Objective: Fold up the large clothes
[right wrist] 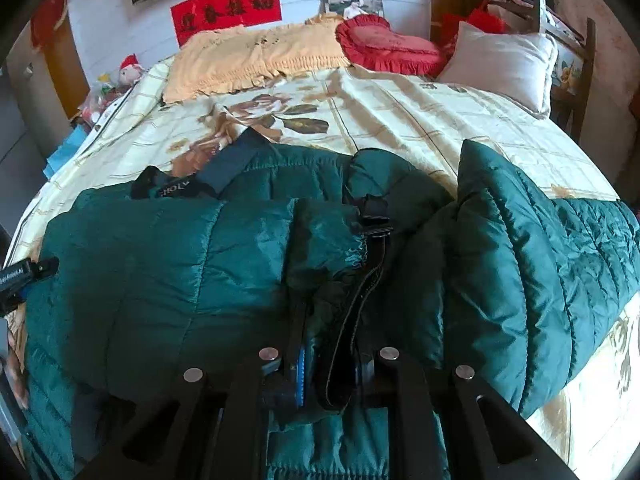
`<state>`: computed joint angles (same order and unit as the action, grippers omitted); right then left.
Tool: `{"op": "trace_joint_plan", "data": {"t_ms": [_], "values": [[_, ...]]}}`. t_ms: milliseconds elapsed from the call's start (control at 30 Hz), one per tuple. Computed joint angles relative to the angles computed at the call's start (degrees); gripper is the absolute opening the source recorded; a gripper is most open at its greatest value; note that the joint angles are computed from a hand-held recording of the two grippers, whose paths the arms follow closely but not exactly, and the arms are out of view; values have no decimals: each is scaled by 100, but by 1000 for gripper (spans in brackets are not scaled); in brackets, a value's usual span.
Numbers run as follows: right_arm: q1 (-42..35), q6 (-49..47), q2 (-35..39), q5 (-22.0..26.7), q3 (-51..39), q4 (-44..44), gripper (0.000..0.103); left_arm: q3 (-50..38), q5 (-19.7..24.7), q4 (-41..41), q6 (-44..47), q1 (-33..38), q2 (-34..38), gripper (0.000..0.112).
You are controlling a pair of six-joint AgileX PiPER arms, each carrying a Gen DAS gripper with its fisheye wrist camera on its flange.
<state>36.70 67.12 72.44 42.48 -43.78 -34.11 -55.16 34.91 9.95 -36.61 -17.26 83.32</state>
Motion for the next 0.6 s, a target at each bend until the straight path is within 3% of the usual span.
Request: {"op": "trace_joint_plan", "data": {"t_ms": [133, 233, 333, 433, 500, 600], "values": [[213, 333, -193, 149, 167, -203, 15, 225, -329, -36, 13, -8, -39, 73], [64, 267, -329, -166, 382, -86, 15, 243, -319, 404, -432, -173, -24, 74], [-119, -143, -609, -104, 324, 395, 17, 262, -327, 609, -600, -241, -30, 74], [411, 620, -979, 482, 156, -97, 32, 283, -347, 628, -625, -246, -51, 74], [1141, 1332, -1147, 963, -28, -752, 59, 329, -283, 856, -820, -328, -209, 74], [1730, 1327, -911, 1230, -459, -985, 62, 394, -177, 1098, -1000, -461, -529, 73]]}}
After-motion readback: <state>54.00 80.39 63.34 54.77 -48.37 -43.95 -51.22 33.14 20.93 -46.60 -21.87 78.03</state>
